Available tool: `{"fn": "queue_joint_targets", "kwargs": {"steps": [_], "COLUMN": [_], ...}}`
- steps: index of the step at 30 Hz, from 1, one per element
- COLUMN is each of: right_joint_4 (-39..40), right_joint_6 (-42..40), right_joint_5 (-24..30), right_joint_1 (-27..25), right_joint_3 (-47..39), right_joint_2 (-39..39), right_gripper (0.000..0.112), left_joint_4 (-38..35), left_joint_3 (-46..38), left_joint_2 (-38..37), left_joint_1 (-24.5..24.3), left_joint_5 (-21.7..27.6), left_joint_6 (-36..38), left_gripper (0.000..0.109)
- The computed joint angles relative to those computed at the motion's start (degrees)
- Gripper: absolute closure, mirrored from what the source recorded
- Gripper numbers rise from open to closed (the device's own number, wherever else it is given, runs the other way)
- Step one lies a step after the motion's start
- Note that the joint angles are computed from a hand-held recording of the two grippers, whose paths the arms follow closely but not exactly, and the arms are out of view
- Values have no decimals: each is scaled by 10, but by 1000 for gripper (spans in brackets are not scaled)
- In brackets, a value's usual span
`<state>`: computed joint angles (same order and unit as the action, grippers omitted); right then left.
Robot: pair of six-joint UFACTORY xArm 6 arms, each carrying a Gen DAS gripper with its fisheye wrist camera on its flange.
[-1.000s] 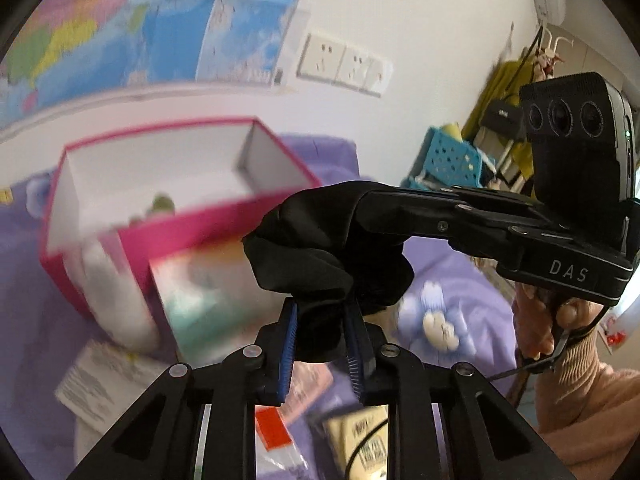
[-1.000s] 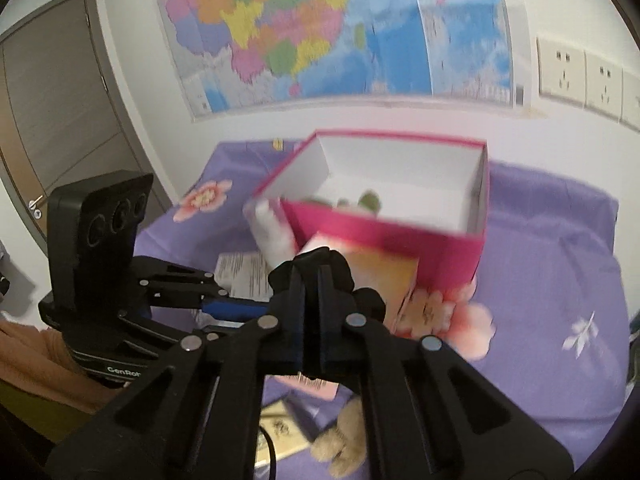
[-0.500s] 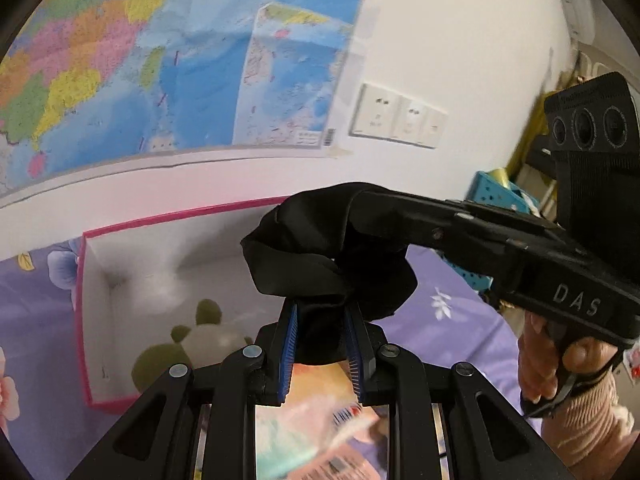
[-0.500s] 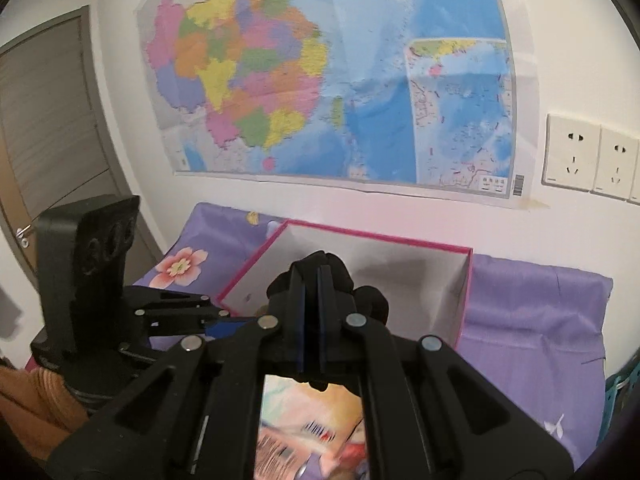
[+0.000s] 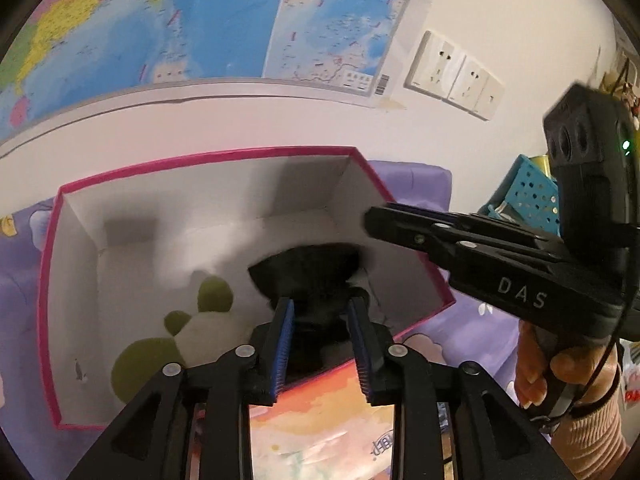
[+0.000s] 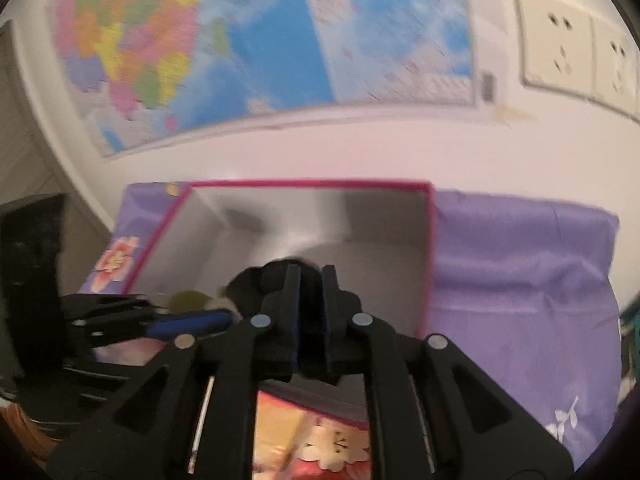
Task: Organize soft objects
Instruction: 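Grasp the black cloth with the right tool and drop it into the pink box, then grasp the beige teddy bear with the right tool and drop it into the box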
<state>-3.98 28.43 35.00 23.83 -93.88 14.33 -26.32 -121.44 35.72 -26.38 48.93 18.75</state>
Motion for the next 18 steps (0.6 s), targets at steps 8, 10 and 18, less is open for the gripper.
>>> {"fn": "queue_joint_targets", "kwargs": {"steps": [8, 10, 18], "right_joint_4": [-6, -10, -17], "right_joint_6": [9, 11, 12], "right_joint_5": [-73, -89, -54], "right_joint_1": [13, 23, 75], "right_joint_3": [150, 193, 295], "right_joint_2": [-127, -167, -270], "right_gripper": [80, 74, 64], "left_joint_4": [-98, -126, -211], "left_joint_3": [210, 240, 379], "left_joint_2": [-143, -167, -275], "left_joint_1": [1, 3, -1], "left_joint_5": [-111, -112, -91], "left_joint_6": [141, 176, 293], "left_gripper": [73, 72, 72]}}
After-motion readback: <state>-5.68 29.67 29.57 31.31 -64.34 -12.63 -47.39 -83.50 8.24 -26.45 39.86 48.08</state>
